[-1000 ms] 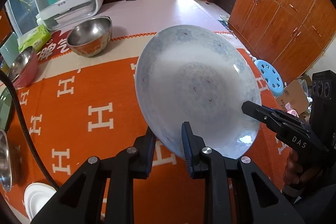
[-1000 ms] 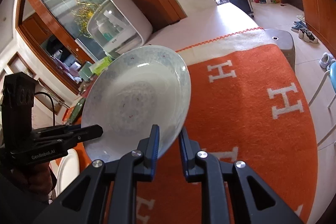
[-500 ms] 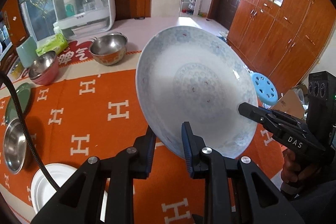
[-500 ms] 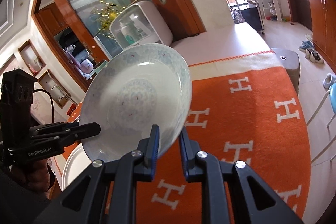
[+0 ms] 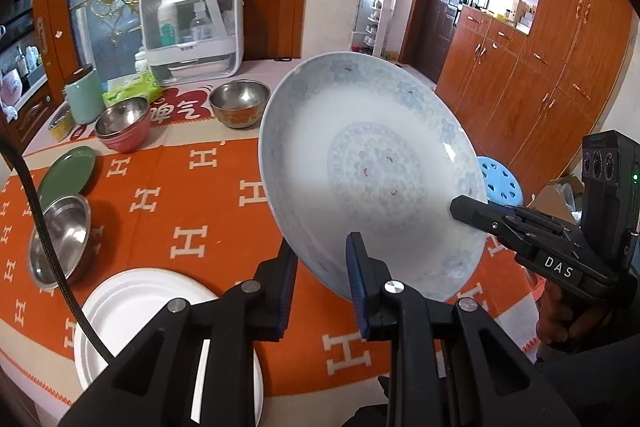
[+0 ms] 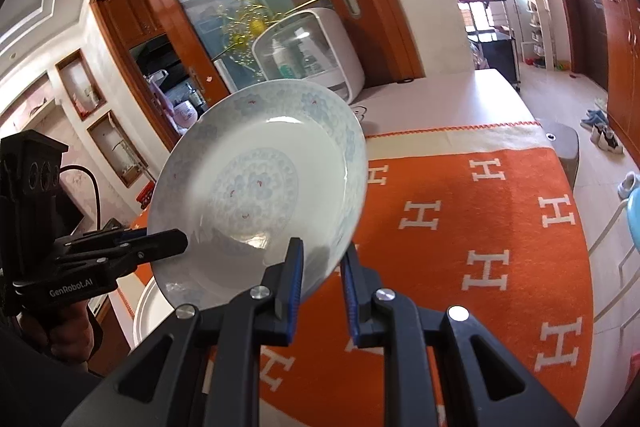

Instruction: Organize plates and bowls

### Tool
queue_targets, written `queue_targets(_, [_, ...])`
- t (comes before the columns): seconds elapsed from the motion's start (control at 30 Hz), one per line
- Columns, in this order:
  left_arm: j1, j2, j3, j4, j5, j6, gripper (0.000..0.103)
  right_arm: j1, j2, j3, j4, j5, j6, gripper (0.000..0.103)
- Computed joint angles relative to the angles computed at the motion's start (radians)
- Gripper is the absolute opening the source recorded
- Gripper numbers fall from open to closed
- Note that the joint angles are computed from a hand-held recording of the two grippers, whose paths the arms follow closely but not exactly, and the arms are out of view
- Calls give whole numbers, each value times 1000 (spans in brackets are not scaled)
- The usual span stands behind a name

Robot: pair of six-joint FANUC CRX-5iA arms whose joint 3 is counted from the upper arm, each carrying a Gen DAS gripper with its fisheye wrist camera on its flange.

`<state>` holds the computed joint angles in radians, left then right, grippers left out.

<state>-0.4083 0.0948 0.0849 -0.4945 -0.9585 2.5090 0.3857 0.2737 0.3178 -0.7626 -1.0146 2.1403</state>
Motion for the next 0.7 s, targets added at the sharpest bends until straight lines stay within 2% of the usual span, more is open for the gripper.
queue_targets(0.4, [-73, -126, -95, -82, -71, 115, 23, 47, -94, -93, -15, 10, 42, 18])
queue_targets(0.7, [-69, -256, -196, -51, -113, 71, 23, 142, -181, -191, 25, 71, -44, 18])
